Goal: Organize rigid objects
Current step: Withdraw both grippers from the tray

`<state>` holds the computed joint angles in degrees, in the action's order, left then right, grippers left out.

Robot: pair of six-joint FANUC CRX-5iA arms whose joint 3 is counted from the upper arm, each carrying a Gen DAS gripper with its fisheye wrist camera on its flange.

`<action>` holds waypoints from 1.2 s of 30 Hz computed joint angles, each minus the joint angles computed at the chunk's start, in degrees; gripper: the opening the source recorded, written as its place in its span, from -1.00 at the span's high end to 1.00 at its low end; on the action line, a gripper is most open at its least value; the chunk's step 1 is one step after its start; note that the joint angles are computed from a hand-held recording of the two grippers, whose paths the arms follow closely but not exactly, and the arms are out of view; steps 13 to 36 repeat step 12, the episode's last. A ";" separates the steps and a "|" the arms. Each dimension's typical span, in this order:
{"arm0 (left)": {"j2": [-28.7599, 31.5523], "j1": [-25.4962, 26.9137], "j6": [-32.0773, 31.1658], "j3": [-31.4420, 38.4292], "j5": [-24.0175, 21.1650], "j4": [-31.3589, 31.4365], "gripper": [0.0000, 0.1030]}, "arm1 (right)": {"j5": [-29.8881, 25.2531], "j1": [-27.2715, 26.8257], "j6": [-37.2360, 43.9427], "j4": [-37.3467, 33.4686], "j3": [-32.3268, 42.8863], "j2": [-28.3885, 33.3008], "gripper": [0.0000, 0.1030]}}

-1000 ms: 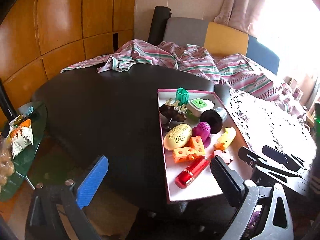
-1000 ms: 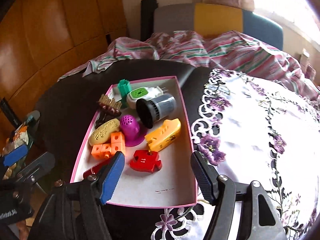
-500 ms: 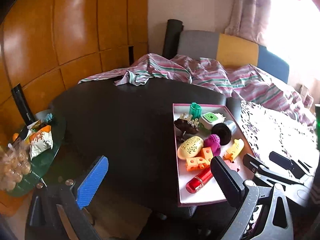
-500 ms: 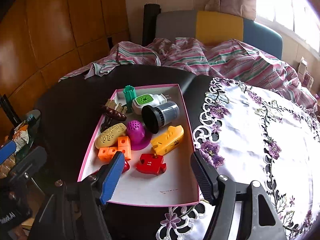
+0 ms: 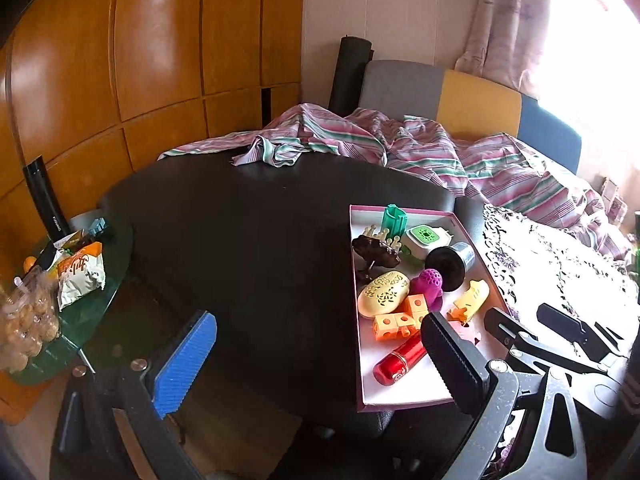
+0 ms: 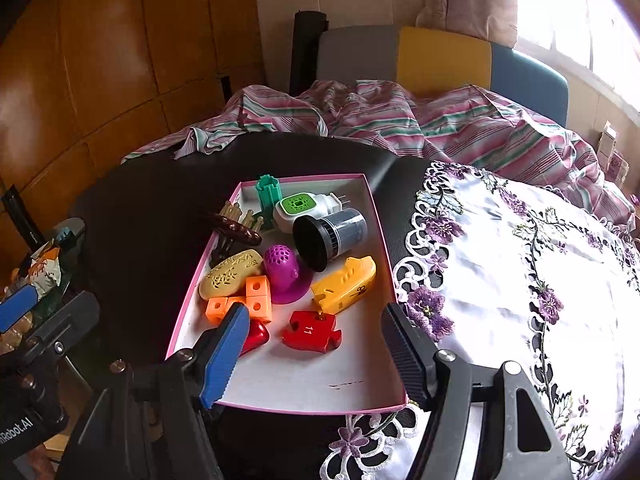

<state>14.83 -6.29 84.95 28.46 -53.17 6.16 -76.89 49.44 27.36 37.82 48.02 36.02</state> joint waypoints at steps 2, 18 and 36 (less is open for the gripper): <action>-0.09 0.02 -0.02 -0.13 0.08 0.09 -0.99 | 0.11 -0.01 0.06 -0.05 -0.07 -0.04 -0.35; -0.08 0.01 -0.28 -0.54 0.35 0.01 -0.96 | 1.52 -0.10 -0.60 -0.32 -1.73 -0.87 -0.35; -0.08 0.01 -0.28 -0.54 0.35 0.01 -0.96 | 1.52 -0.10 -0.60 -0.32 -1.73 -0.87 -0.35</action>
